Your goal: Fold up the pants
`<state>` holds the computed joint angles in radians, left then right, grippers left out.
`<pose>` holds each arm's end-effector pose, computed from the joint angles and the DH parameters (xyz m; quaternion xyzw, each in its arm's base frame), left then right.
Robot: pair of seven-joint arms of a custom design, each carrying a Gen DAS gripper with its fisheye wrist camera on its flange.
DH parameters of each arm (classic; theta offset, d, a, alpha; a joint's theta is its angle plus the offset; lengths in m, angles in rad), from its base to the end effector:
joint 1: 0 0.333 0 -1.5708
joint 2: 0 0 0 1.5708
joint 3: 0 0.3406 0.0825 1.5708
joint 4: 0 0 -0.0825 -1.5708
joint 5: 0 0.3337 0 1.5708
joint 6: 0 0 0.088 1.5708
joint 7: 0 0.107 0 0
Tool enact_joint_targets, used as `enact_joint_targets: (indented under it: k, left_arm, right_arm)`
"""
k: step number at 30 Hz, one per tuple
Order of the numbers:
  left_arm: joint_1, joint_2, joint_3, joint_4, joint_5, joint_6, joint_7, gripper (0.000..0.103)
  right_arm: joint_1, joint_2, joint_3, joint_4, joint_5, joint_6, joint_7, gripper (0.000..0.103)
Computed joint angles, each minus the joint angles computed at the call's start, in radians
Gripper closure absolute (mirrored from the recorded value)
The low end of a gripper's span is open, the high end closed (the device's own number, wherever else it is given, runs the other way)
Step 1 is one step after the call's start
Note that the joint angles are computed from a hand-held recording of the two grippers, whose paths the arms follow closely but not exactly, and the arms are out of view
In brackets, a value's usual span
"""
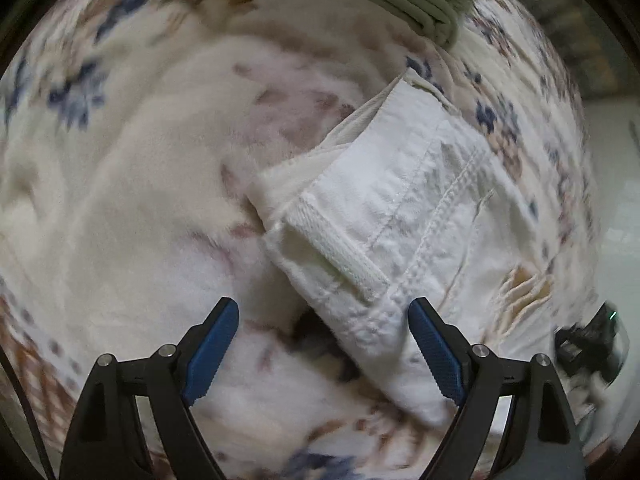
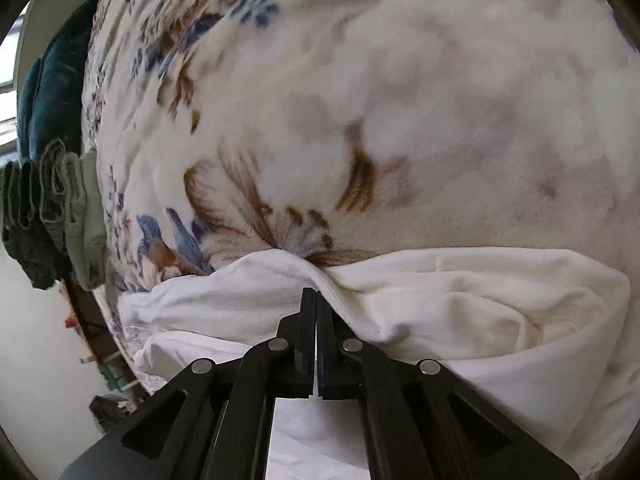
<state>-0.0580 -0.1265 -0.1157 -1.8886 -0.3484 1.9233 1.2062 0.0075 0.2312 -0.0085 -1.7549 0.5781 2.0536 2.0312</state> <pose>0.4752 -0.1113 0.6107 0.7877 -0.5897 0.1478 0.0998 0.5955 0.0293 0.4936 -0.3996 0.8797 0.2002 0.1625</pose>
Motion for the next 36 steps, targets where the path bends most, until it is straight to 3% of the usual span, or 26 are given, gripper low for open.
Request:
enact_joint_targets:
  k: [1, 3, 4, 5, 7, 9, 13, 15, 16, 19, 20, 23, 29, 32, 34, 36]
  left_arm:
    - [0.006, -0.015, 0.014, -0.04, -0.083, 0.032, -0.026, 0.016]
    - [0.014, -0.054, 0.044, -0.161, -0.316, 0.135, -0.078, 0.016]
    - [0.013, -0.067, 0.049, -0.212, -0.405, 0.183, -0.098, 0.016]
    - [0.007, -0.075, 0.05, -0.265, -0.503, 0.246, -0.11, 0.016]
    - [-0.002, -0.073, 0.033, -0.308, -0.562, 0.331, -0.153, 0.016]
    - [-0.013, -0.059, 0.011, -0.306, -0.54, 0.393, -0.201, 0.016]
    - [-0.034, -0.035, -0.026, -0.249, -0.372, 0.437, -0.331, 0.017]
    - [-0.043, -0.033, -0.041, -0.214, -0.269, 0.432, -0.401, 0.024]
    - [-0.049, -0.028, -0.048, -0.193, -0.216, 0.421, -0.425, 0.035]
    - [-0.065, -0.001, -0.065, -0.117, -0.042, 0.337, -0.463, 0.062]
    - [-0.07, 0.002, -0.066, -0.106, -0.011, 0.328, -0.466, 0.064]
    - [-0.084, 0.008, -0.064, -0.105, 0.02, 0.337, -0.446, 0.063]
    - [-0.081, -0.084, -0.019, -0.187, -0.157, 0.415, -0.411, 0.061]
    - [-0.096, -0.058, -0.042, -0.122, -0.053, 0.377, -0.33, 0.061]
    - [-0.099, -0.024, -0.052, -0.117, -0.011, 0.376, -0.318, 0.043]
    - [-0.097, 0.015, -0.04, -0.149, -0.086, 0.412, -0.329, 0.041]
  right_arm:
    - [0.002, 0.003, 0.003, 0.028, -0.011, -0.017, -0.008, 0.091]
    - [0.007, -0.037, 0.008, 0.021, 0.0, 0.009, -0.029, 0.058]
    - [0.016, -0.07, 0.009, -0.003, 0.008, 0.052, -0.027, 0.025]
    - [0.027, -0.09, 0.008, -0.013, -0.004, 0.078, -0.008, 0.016]
    - [0.049, -0.149, 0.002, -0.049, -0.075, 0.097, 0.035, 0.016]
    - [0.077, -0.179, 0.005, -0.042, -0.211, 0.051, 0.1, 0.016]
    - [0.146, -0.179, 0.034, 0.04, -0.546, -0.256, 0.165, 0.016]
    - [0.188, -0.154, 0.054, 0.052, -0.635, -0.344, 0.176, 0.016]
    - [0.201, -0.152, 0.057, 0.039, -0.644, -0.354, 0.175, 0.016]
    - [0.215, -0.171, 0.052, -0.041, -0.621, -0.328, 0.2, 0.015]
    - [0.214, -0.18, 0.048, -0.064, -0.618, -0.311, 0.214, 0.012]
    - [0.205, -0.194, 0.038, -0.101, -0.607, -0.281, 0.221, 0.009]
    - [0.197, -0.216, 0.036, -0.149, -0.614, -0.236, 0.208, 0.007]
    - [0.194, -0.226, 0.037, -0.171, -0.604, -0.213, 0.213, 0.006]
    - [0.195, -0.233, 0.04, -0.184, -0.6, -0.206, 0.212, 0.006]
    - [0.193, -0.228, 0.038, -0.176, -0.595, -0.218, 0.195, 0.006]
